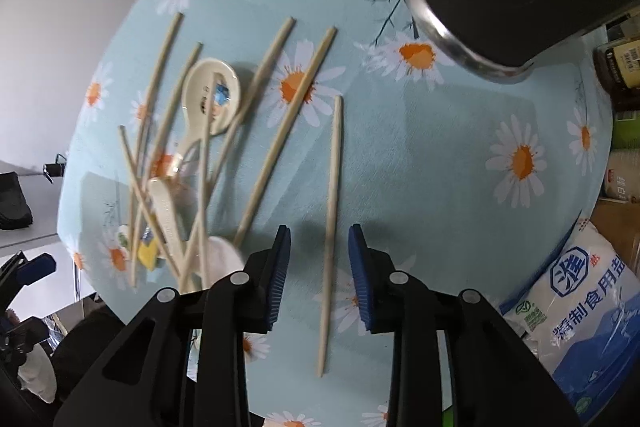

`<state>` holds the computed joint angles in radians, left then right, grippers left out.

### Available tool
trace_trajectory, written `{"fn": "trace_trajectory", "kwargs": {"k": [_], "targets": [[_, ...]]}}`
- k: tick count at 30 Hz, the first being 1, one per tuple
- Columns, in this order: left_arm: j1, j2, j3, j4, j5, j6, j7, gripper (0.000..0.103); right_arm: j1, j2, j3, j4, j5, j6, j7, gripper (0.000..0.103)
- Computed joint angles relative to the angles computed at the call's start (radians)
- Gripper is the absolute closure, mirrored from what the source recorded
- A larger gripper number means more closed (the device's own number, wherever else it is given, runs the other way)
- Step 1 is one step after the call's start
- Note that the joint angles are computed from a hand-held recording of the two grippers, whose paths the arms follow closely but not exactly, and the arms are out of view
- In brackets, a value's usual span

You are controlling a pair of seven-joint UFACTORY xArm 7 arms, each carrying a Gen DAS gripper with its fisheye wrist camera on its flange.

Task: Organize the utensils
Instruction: 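Reach the right tool to a single chopstick and close on it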

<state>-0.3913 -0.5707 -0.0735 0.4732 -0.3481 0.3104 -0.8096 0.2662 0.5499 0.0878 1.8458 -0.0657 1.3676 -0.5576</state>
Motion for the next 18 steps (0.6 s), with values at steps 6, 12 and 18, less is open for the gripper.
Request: {"fn": "trace_trajectory", "kwargs": {"k": [6, 12, 18], "targets": [[-0.042, 0.019, 0.067, 0.007, -0.040, -0.018, 0.081, 0.038, 0.044, 0.026, -0.016, 0.025, -0.076, 0.009, 0.025, 0.090], [-0.097, 0.052, 0.135, 0.038, -0.132, -0.013, 0.232, 0.051, 0.055, 0.021, -0.022, 0.009, -0.099, -0.004, 0.076, 0.097], [-0.123, 0.078, 0.188, 0.063, -0.237, -0.021, 0.377, 0.051, 0.040, 0.097, -0.026, 0.132, -0.067, 0.061, 0.124, 0.097]]}}
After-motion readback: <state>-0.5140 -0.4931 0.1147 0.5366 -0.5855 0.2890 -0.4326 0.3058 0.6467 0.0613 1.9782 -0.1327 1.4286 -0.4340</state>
